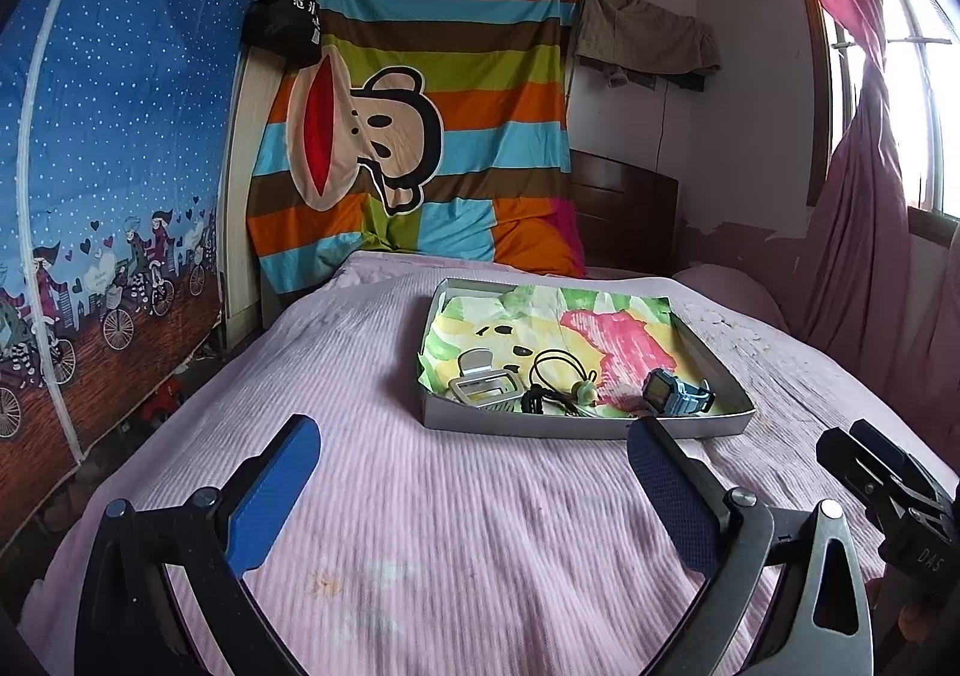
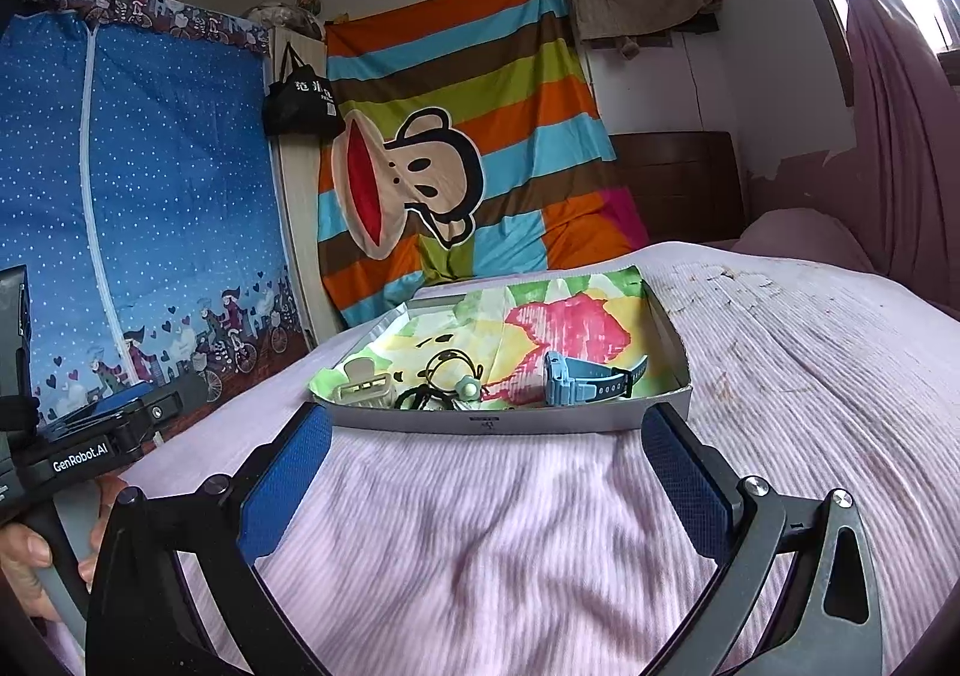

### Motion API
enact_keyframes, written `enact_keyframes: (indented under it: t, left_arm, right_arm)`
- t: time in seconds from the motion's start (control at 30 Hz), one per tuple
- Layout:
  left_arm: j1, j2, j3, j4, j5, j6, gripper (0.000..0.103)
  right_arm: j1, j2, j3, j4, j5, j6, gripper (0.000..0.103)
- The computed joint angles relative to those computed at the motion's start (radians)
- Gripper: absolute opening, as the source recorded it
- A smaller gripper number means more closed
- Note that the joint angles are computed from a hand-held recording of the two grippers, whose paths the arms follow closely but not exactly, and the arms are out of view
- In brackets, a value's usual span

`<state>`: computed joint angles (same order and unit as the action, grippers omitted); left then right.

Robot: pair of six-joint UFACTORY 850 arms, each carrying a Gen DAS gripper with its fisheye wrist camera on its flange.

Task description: Organize jewelry

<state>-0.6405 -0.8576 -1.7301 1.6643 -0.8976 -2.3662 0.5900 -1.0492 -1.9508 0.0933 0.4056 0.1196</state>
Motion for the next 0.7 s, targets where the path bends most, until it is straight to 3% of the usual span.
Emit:
enact_keyframes:
  t: [0.7]
  left_arm:
    - [-0.064,0.075,0.174,0.033,-0.078,-0.061,0.103]
  right_arm:
    - [0.045,0.123,0.263,0.164,0.127,-0.155,0.102]
